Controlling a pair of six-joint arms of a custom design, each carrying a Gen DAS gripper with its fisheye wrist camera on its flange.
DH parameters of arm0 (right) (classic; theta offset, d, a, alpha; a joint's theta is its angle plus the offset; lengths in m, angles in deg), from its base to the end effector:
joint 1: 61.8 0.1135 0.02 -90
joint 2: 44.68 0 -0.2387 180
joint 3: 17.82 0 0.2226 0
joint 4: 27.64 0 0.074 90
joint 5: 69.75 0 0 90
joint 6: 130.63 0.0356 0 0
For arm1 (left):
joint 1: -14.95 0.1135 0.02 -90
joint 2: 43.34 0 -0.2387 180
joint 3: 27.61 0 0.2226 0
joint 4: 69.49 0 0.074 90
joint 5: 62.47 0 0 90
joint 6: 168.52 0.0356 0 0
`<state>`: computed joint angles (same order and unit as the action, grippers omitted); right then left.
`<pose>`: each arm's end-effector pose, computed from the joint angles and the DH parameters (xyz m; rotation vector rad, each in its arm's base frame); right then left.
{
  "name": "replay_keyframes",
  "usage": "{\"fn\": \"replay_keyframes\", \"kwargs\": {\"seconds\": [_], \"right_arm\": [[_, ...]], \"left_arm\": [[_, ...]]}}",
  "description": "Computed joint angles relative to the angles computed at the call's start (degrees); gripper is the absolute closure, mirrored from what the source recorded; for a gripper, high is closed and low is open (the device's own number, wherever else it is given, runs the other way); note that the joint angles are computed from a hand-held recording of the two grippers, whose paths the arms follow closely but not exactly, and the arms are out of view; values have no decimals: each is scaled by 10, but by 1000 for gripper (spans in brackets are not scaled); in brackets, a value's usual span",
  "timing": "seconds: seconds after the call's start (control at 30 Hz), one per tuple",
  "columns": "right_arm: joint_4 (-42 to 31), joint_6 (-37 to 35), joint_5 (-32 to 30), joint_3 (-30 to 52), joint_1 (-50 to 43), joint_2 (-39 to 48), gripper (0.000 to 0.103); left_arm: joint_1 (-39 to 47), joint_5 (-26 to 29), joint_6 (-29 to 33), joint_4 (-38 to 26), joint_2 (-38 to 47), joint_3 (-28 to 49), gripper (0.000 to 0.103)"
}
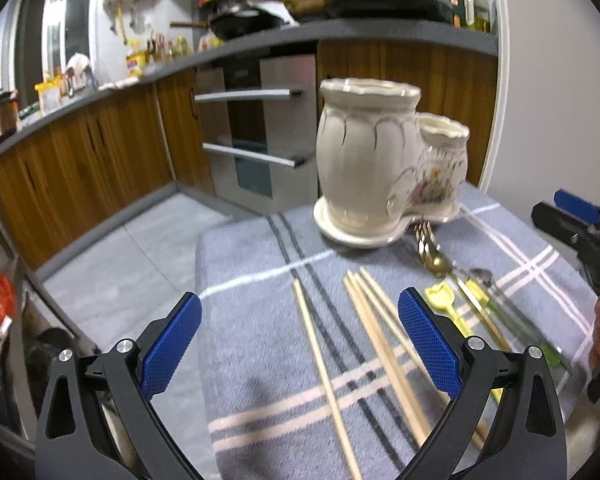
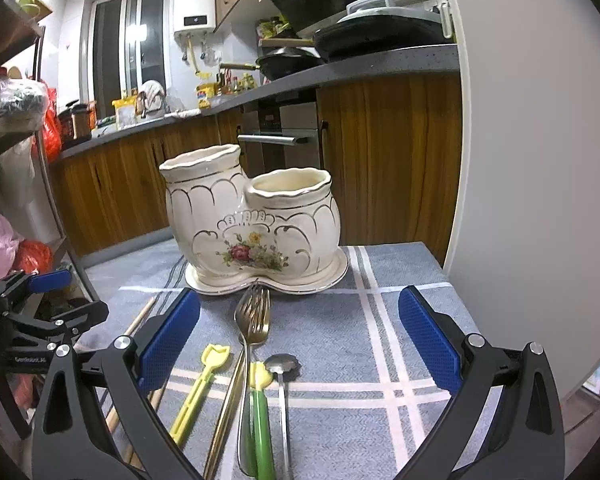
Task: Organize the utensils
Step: 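Grasp a wooden chopstick with left gripper while right grasps the gold fork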
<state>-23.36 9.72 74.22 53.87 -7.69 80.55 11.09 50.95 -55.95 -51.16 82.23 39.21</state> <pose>0.2296 0.2682 0.0575 0.3119 2.0088 -0.0367 0.3538 -0.0381 0.0482 0.7121 2.1059 -0.2864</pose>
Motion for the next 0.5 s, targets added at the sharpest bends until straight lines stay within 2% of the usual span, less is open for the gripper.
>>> {"fn": "replay_keyframes", "kwargs": {"seconds": [0.2, 0.3, 0.37, 0.5], "right_arm": [[5, 8, -57, -17, -22, -8, 5], [-29, -7, -46, 8, -20, 4, 5], [-25, -30, -52, 13, -20, 8, 5], [-51, -62, -87, 35, -18, 10, 6]], "left_arm": [[10, -4, 25, -57, 8, 20, 9], [12, -3, 39, -85, 8, 22, 23], [9, -12, 51, -98, 8, 21, 34], [7, -11, 66, -168, 13, 47, 46]]}}
